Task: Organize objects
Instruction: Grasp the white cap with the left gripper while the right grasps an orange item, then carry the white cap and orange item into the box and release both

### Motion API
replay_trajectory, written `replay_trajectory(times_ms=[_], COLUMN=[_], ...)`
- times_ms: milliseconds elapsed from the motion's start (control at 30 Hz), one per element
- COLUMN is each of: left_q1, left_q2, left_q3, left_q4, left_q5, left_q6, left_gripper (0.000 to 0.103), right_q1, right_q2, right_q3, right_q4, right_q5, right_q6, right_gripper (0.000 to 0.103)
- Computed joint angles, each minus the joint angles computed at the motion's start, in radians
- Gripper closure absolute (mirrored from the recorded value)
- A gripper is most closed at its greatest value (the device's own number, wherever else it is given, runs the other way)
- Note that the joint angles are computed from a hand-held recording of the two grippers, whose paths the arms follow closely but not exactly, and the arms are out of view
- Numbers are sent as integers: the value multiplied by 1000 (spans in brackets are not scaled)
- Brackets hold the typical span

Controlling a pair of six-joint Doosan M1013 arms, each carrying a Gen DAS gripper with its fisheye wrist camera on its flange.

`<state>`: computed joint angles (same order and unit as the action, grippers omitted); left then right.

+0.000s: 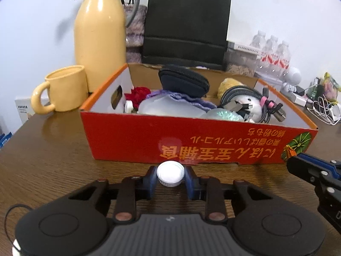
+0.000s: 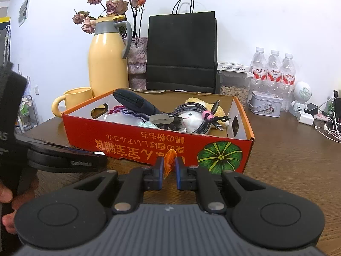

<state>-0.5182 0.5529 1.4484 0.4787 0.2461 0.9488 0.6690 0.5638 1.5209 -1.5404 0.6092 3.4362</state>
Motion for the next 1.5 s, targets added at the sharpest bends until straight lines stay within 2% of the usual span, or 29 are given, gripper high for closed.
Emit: replay_trajectory(times_ms=[33, 133, 333, 433, 600, 700, 833, 1000, 1267, 1367, 1500], left_q1=[-2, -2, -6, -8, -5, -3, 0, 9, 27, 31, 36], left_q2=[-5, -21, -55, -68, -74, -71, -59, -34, 18, 35, 54], left_q3=[9, 35, 82, 90, 73, 56, 26, -15, -88, -114, -143], left_q4=[64, 140, 521, 726, 890, 1037, 1079, 1008, 740, 704, 607], left_q5=[-10, -52, -116, -127, -129, -114, -99, -90, -71, -54, -42], left_q6=[-61, -130, -506, -702, -863, -1008, -1055, -994, -738, -703, -595], left_gripper=[76, 76, 76, 76, 76, 76, 76, 76, 76, 76, 76], right_q1=[1, 3, 6, 8, 9, 6, 2, -8, -32, -44, -60], right_q2=[-1, -2, -6, -8, -8, -4, 9, 34, 76, 89, 101], right_q3=[2, 5, 12, 12, -4, -25, -56, -102, -169, -189, -207], right_q4=[-9, -28, -72, -102, -137, -139, -144, -142, -135, -118, -84], right_q5=[1, 4, 14, 16, 8, -4, -9, -21, -37, -41, -52], right_q6=[7, 21, 65, 93, 88, 63, 38, 35, 57, 45, 28], right_gripper=[91, 91, 91, 91, 91, 91, 91, 91, 91, 91, 91])
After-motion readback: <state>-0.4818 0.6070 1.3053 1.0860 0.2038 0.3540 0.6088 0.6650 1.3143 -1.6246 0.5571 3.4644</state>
